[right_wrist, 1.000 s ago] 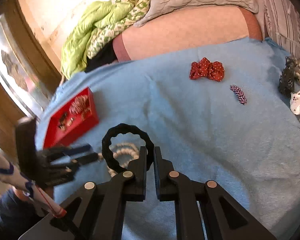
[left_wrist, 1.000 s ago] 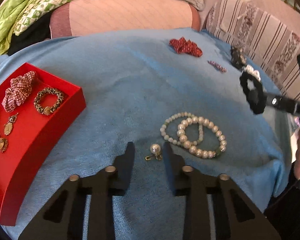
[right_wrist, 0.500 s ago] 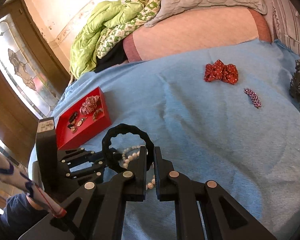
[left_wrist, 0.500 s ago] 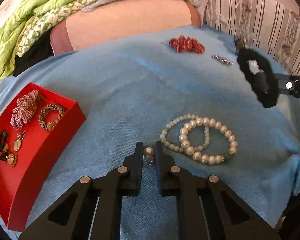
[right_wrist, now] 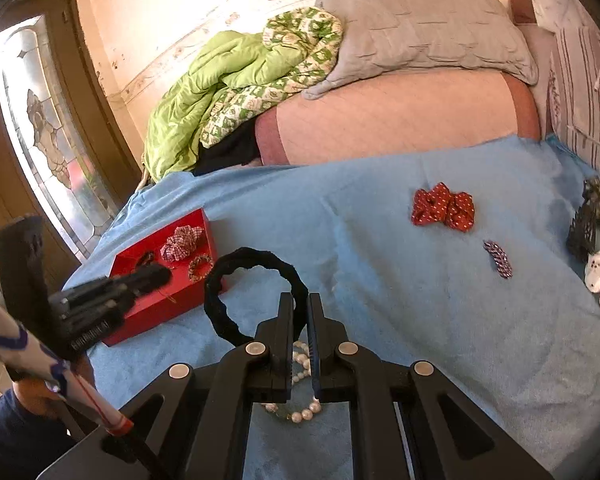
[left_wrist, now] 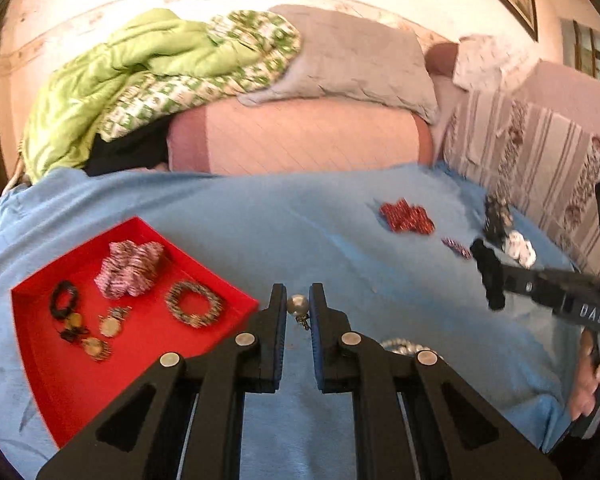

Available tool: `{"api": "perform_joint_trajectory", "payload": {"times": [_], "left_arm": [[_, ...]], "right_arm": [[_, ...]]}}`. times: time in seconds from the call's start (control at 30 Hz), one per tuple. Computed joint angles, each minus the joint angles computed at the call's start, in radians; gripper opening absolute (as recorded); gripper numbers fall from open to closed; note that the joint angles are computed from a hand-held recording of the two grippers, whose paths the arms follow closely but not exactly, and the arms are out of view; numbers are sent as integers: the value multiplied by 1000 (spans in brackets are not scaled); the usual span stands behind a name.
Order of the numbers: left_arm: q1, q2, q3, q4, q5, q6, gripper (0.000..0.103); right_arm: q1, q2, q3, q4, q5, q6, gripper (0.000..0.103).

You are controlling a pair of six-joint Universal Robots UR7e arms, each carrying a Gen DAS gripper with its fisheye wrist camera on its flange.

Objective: Organize jewelry
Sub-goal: 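Carry the pearl earring and black scrunchie over the red tray with both tools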

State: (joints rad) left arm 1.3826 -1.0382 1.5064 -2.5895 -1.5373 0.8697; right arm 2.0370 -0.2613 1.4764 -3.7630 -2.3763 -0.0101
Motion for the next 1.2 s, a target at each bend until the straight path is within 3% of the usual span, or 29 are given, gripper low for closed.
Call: {"api": "perform_joint_trajectory", "payload": {"times": [0.63,0.9,1.2], "left_arm": [[47,63,-155,-16,96,-20,11],[70,86,-237,20,112,-61,11],[97,140,-363,69,156,-107,11]], "right_arm": [[-2,133,-291,214,128,-22,7],[8,222,-492,343,164,-31,7],[10,366,-824,537,220,-68,7]]}}
